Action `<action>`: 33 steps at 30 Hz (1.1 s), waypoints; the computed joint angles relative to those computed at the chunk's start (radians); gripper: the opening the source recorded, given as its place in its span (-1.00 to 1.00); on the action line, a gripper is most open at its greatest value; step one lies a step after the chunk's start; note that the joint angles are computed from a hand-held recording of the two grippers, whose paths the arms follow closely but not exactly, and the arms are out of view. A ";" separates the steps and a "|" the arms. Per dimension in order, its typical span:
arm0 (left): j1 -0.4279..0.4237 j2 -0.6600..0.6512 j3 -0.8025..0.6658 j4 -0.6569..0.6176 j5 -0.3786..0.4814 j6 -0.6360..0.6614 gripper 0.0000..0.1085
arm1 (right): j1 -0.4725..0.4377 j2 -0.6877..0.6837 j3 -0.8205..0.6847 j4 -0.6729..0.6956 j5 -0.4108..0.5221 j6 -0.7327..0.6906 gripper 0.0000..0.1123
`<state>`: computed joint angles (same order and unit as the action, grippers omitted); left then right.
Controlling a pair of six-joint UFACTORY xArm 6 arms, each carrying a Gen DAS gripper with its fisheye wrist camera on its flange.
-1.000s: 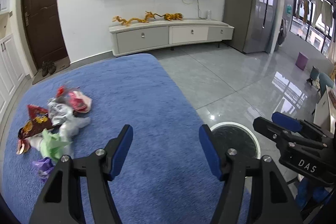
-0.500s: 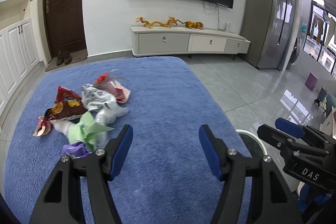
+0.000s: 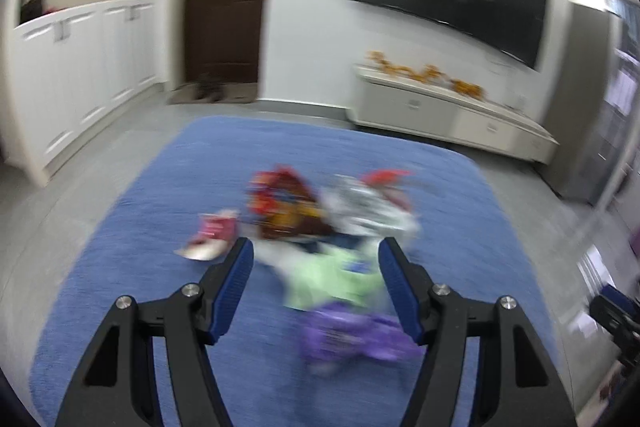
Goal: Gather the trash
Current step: 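Return both tools from the bin to the wrapper pile, then grasp the pink wrapper with the left tool while the right tool grasps the green bag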
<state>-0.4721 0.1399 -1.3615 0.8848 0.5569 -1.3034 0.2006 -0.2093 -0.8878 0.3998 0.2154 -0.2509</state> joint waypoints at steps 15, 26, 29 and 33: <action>0.158 0.084 0.009 -0.156 -0.004 0.097 0.14 | 0.116 0.241 -0.283 0.376 0.231 -0.395 0.02; 0.215 0.190 -0.039 -0.374 -0.103 0.295 -0.08 | 0.157 0.455 -0.533 0.375 0.335 -0.427 -0.11; 0.223 0.199 -0.043 -0.408 -0.131 0.334 -0.10 | 0.160 0.509 -0.588 0.373 0.370 -0.418 -0.22; 0.233 0.213 -0.049 -0.439 -0.158 0.369 -0.23 | 0.162 0.539 -0.614 0.368 0.394 -0.419 -0.55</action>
<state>-0.2394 0.3528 -1.4102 0.4460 0.3989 -0.9340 0.3630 0.3296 -1.5015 0.7679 0.6090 -0.6698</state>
